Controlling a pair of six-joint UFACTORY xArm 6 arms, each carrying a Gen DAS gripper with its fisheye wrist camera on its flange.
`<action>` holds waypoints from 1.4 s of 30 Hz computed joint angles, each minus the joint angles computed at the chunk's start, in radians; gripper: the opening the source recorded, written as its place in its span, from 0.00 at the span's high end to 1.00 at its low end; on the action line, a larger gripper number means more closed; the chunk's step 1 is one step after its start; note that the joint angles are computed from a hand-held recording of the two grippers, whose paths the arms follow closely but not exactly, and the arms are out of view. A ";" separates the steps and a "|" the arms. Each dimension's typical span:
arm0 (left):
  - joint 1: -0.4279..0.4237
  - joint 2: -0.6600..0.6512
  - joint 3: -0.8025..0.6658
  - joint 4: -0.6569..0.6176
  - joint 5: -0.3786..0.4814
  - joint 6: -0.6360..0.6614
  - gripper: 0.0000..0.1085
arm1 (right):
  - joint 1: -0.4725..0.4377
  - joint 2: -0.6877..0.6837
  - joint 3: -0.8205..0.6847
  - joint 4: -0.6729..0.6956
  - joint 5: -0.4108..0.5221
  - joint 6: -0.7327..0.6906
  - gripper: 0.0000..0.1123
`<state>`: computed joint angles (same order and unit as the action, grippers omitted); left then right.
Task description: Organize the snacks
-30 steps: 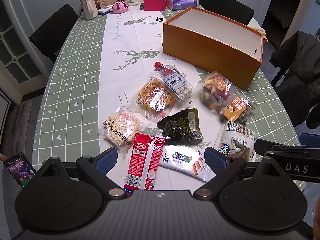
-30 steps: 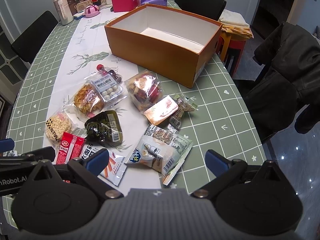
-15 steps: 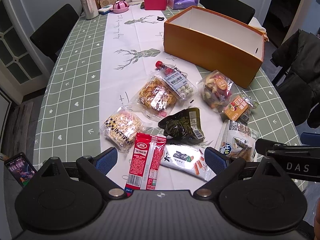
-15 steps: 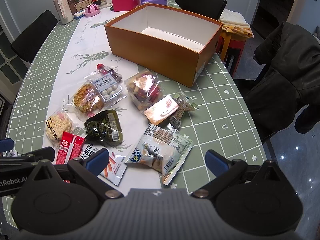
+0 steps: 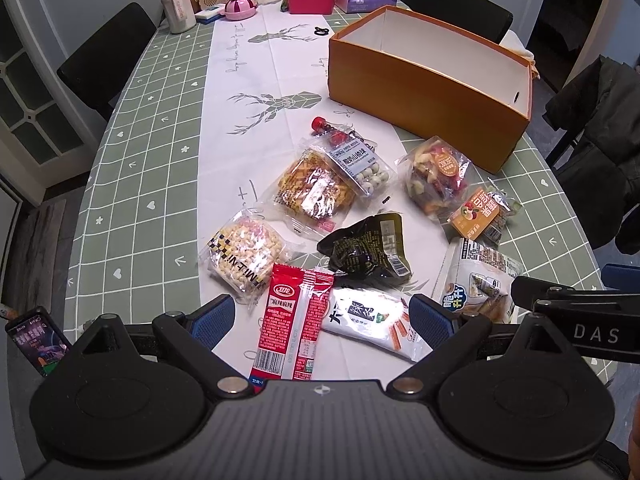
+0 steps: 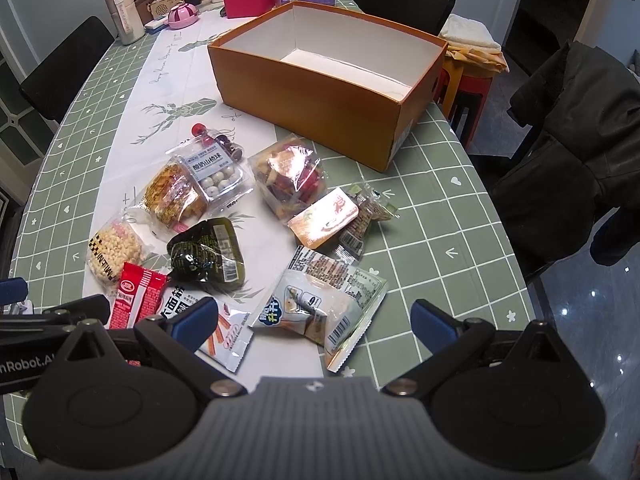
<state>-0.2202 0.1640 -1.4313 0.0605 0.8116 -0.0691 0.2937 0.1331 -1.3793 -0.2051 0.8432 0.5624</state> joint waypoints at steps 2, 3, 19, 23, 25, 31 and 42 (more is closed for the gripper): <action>0.000 0.003 -0.004 0.000 0.001 0.000 0.05 | -0.001 0.005 -0.008 0.001 0.004 -0.002 0.11; 0.001 0.005 -0.006 -0.002 0.001 0.001 0.05 | -0.001 0.007 -0.011 -0.001 0.003 -0.002 0.11; 0.053 0.019 0.036 -0.148 0.000 0.143 0.05 | -0.033 0.039 -0.008 0.143 -0.087 -0.146 0.11; 0.094 0.018 0.071 -0.197 0.005 0.166 0.05 | -0.038 0.054 -0.003 0.173 -0.124 -0.209 0.11; 0.112 0.026 0.078 -0.179 0.006 0.154 0.05 | -0.037 0.060 0.011 0.140 -0.160 -0.203 0.11; 0.148 0.069 0.071 -0.237 0.002 0.222 0.05 | -0.044 0.074 0.082 0.156 -0.338 -0.374 0.11; 0.130 0.147 0.041 -0.240 -0.012 0.338 0.20 | -0.068 0.159 0.029 0.359 -0.405 -0.604 0.11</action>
<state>-0.0906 0.3107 -1.3905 -0.1797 0.7998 0.2686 0.2259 0.2920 -1.3505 0.1542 0.4381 -0.0416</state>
